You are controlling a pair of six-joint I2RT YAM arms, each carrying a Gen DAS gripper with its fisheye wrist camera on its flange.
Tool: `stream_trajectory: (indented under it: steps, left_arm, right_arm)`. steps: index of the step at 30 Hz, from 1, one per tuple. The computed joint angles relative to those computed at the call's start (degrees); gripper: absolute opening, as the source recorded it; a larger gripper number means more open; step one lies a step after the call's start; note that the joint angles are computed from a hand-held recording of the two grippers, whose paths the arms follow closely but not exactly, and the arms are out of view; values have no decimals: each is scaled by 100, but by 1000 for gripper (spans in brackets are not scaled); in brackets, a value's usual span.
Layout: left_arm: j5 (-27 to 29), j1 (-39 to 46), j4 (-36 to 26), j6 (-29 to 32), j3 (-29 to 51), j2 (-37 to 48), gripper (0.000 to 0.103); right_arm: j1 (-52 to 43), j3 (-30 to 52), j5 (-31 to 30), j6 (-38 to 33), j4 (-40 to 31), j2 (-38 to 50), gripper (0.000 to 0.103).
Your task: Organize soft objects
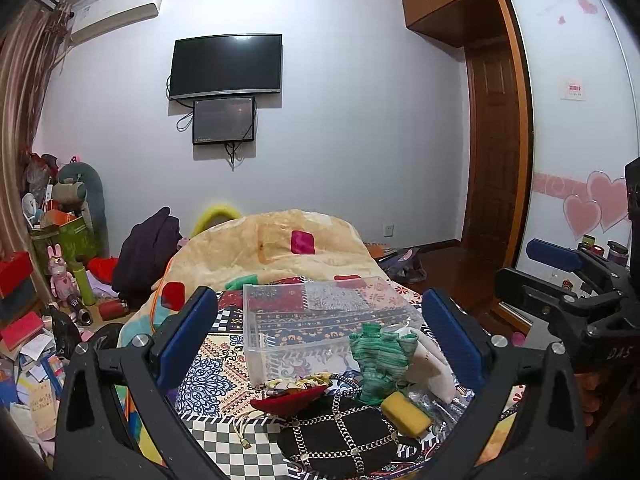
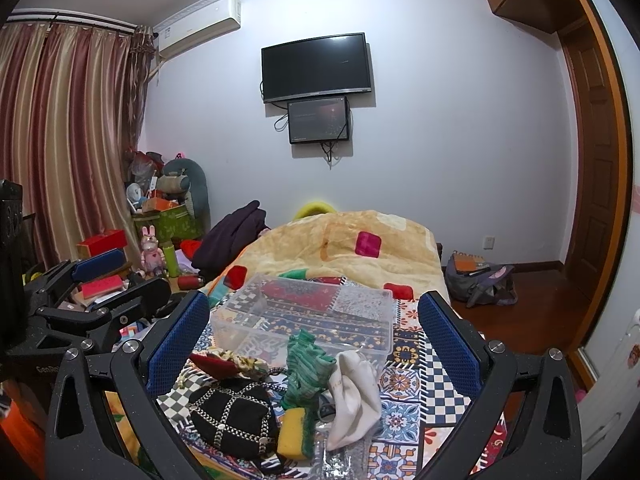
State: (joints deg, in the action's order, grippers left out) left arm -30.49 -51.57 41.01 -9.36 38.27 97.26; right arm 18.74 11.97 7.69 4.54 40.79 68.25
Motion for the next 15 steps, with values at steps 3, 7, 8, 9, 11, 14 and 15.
stream_trajectory:
  steps: [3,7,8,9,11,14,15]
  left_arm:
    - [-4,-1,-4,-3,7,5,103]
    - [-11,-9,19,-2,-9,-2,103]
    - [-8,-9,16,-5,-9,-1,103]
    - [11,-3,2,-13,-1,4,103]
    - [95,37,-88,-44,42,23,103]
    - [326,167,-373,-169,176,117,103]
    - [428,227,-513,-214,245,173,103]
  right_arm:
    - [10,2,12,3,-6,-9,103]
    - [10,-7,8,5,35,23,103]
    - [16,-9,18,5,35,23,103]
    - [12,-11,14,3,42,28,103]
    - [9,-1,11,8,37,56,103]
    - [-48,70,-26,8,-23,172,103]
    - [-80,115,-59,-1,-67,239,103]
